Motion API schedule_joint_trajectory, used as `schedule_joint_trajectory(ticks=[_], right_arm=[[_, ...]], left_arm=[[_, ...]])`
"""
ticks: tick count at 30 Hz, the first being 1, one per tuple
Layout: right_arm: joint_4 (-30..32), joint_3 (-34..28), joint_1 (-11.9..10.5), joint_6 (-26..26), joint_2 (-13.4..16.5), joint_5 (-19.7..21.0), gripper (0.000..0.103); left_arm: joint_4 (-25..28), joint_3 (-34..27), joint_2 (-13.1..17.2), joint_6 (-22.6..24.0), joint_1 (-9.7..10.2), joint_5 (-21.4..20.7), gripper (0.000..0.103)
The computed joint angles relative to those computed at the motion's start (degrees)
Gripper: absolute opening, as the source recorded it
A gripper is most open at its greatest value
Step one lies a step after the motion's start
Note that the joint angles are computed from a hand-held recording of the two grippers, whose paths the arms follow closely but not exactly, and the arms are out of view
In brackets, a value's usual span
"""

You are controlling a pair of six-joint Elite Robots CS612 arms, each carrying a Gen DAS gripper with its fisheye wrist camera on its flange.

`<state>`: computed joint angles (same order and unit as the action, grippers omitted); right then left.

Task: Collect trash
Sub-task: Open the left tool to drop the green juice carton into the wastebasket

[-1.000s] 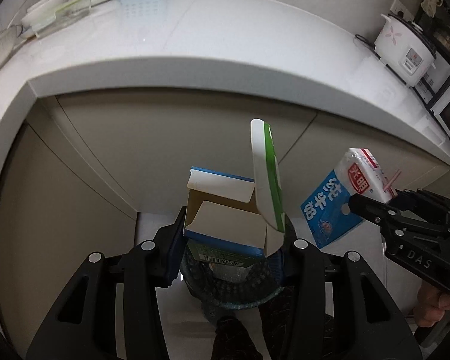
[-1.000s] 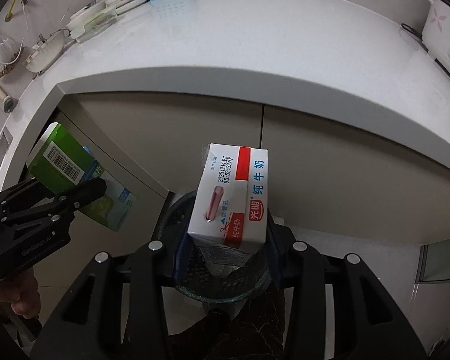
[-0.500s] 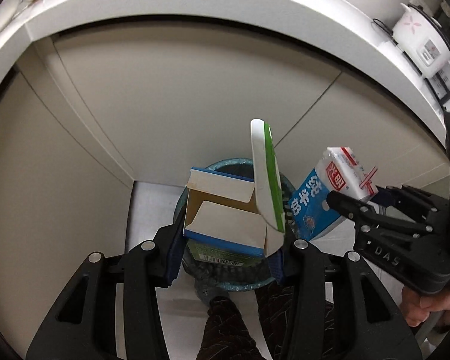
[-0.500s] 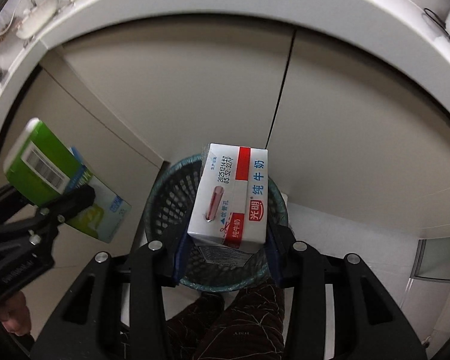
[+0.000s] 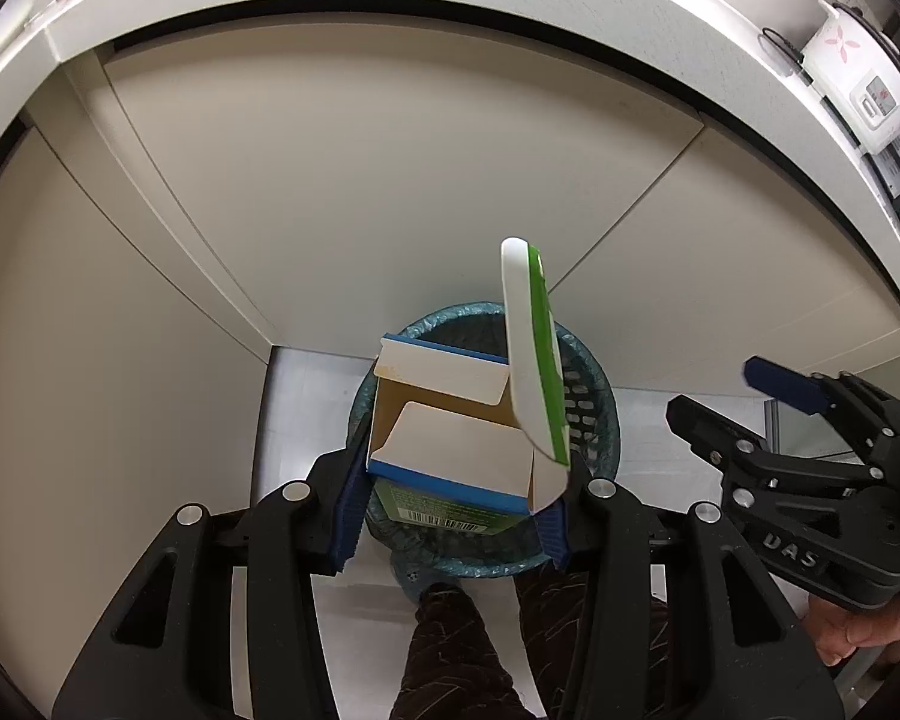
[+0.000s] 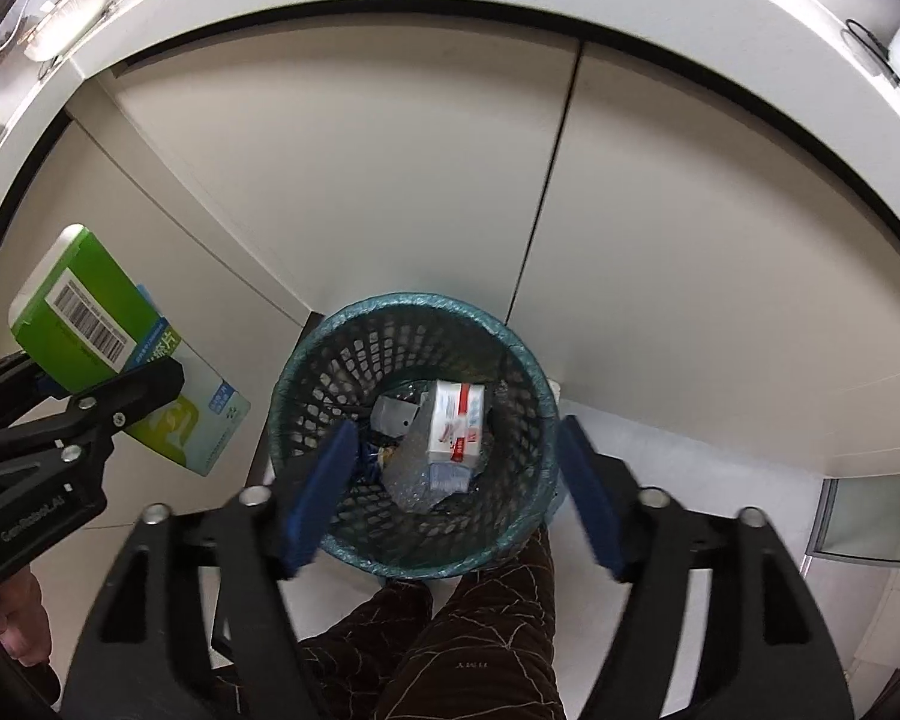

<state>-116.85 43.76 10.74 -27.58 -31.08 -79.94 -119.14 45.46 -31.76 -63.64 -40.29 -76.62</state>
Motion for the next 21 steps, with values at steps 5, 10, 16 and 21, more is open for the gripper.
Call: schedule_joint_trajectory(ticks=[5, 10, 16, 21], right_arm=[[-2.48, 1.02, -0.41, 1.31, -0.37, 0.01, 0.083], [-4.36, 2.79, -1.91, 3.31, -1.75, 1.55, 0.090], [-4.98, 2.65, -2.91, 5.01, -2.15, 1.93, 0.094], [-5.05, 1.58, -3.57, 5.85, -1.89, 1.99, 0.094]], left_arm=[[-0.25, 0.06, 0.04, 0.38, 0.23, -0.52, 0.045], [0.10, -1.66, 1.26, 2.14, 0.43, -1.61, 0.045], [1.56, -5.15, 3.30, 5.39, 0.56, -2.97, 0.046], [3.12, -8.20, 4.91, 8.38, 0.56, -3.69, 0.047]])
